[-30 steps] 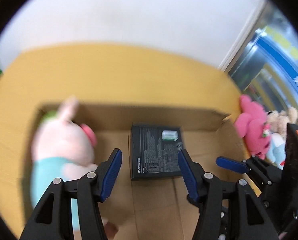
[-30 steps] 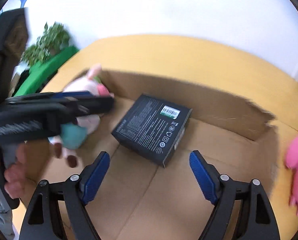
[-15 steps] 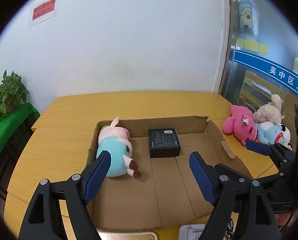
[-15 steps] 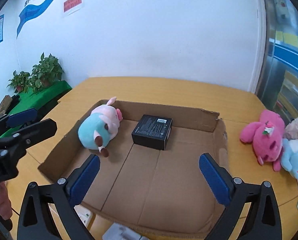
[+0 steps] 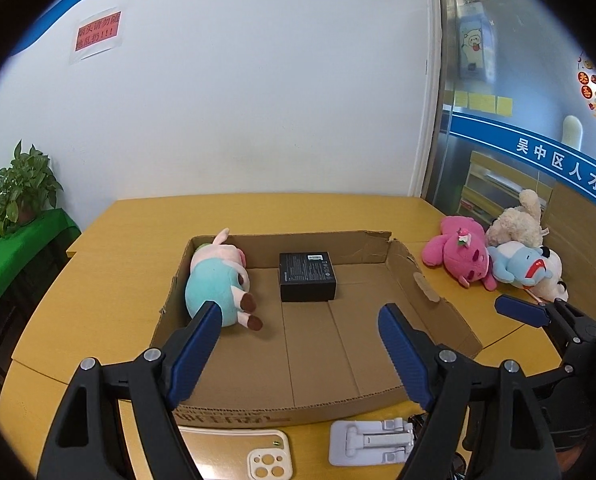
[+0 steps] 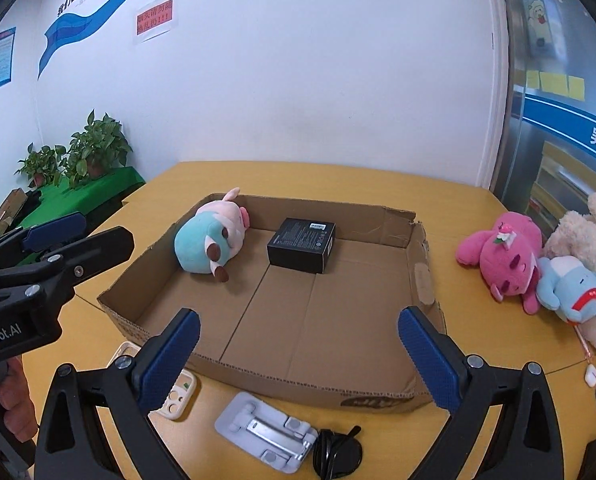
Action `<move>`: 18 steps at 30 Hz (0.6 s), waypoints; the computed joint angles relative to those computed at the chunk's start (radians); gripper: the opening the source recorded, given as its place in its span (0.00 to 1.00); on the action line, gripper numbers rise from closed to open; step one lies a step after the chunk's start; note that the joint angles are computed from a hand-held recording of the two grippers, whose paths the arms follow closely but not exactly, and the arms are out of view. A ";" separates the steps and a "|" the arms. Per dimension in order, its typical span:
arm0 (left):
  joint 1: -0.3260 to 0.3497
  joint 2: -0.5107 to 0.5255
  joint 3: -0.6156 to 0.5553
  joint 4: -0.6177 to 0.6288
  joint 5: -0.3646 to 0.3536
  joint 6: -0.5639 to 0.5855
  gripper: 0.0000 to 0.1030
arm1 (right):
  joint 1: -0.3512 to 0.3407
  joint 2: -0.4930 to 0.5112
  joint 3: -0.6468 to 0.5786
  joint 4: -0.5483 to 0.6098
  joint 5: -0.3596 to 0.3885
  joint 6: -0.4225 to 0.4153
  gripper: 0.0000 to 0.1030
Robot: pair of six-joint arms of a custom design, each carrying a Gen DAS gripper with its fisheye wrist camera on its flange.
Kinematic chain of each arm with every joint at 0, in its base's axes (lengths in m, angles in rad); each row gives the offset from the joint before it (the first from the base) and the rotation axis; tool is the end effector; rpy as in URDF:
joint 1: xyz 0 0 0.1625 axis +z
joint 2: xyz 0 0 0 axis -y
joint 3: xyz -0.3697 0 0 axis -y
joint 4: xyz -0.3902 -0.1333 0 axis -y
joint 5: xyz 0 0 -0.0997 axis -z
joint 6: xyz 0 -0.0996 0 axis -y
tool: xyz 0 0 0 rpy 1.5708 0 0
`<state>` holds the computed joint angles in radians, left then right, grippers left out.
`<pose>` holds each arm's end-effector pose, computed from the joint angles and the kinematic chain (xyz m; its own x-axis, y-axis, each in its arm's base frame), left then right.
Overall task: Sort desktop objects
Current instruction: 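Withdraw the left gripper from the cardboard box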
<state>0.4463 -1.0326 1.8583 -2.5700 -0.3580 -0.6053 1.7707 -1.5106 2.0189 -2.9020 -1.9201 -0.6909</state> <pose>-0.4058 -0.4454 0.1760 -0.7499 -0.0394 -0.6604 0.5616 0.4898 -0.6669 0.1964 -0.4699 0.3511 -0.6621 -0.3790 0.6465 -0.7227 0.5515 -0.4167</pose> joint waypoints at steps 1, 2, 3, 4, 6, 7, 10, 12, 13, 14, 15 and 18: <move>-0.003 0.000 0.004 0.013 0.001 -0.010 0.78 | -0.005 -0.010 0.012 -0.003 0.001 0.000 0.98; -0.004 -0.002 0.008 0.026 0.000 -0.021 0.78 | -0.009 -0.017 0.020 -0.002 0.003 0.002 0.98; -0.005 -0.003 0.011 0.036 -0.002 -0.031 0.78 | -0.013 -0.023 0.026 0.003 0.006 0.005 0.98; -0.005 -0.004 0.014 0.043 -0.004 -0.041 0.78 | -0.017 -0.030 0.035 0.003 0.011 0.006 0.98; -0.004 -0.006 0.024 0.037 -0.017 -0.048 0.78 | -0.020 -0.029 0.045 -0.006 0.007 0.004 0.98; -0.003 -0.006 0.028 0.031 -0.020 -0.046 0.78 | -0.022 -0.031 0.050 -0.008 0.008 0.002 0.98; 0.001 -0.006 0.037 0.037 -0.020 -0.057 0.78 | -0.029 -0.035 0.058 -0.011 0.010 -0.002 0.98; 0.006 -0.008 0.044 0.031 -0.030 -0.064 0.78 | -0.029 -0.033 0.064 -0.023 0.002 -0.004 0.98; 0.008 -0.009 0.045 0.032 -0.033 -0.070 0.78 | -0.032 -0.033 0.065 -0.021 0.004 -0.002 0.98; 0.010 -0.009 0.047 0.029 -0.033 -0.070 0.78 | -0.037 -0.033 0.064 -0.015 0.009 -0.001 0.98; 0.012 -0.008 0.049 0.022 -0.034 -0.066 0.78 | -0.037 -0.032 0.066 -0.018 0.006 -0.001 0.98; 0.017 -0.006 0.053 0.021 -0.042 -0.066 0.78 | -0.042 -0.025 0.070 -0.025 0.001 -0.004 0.98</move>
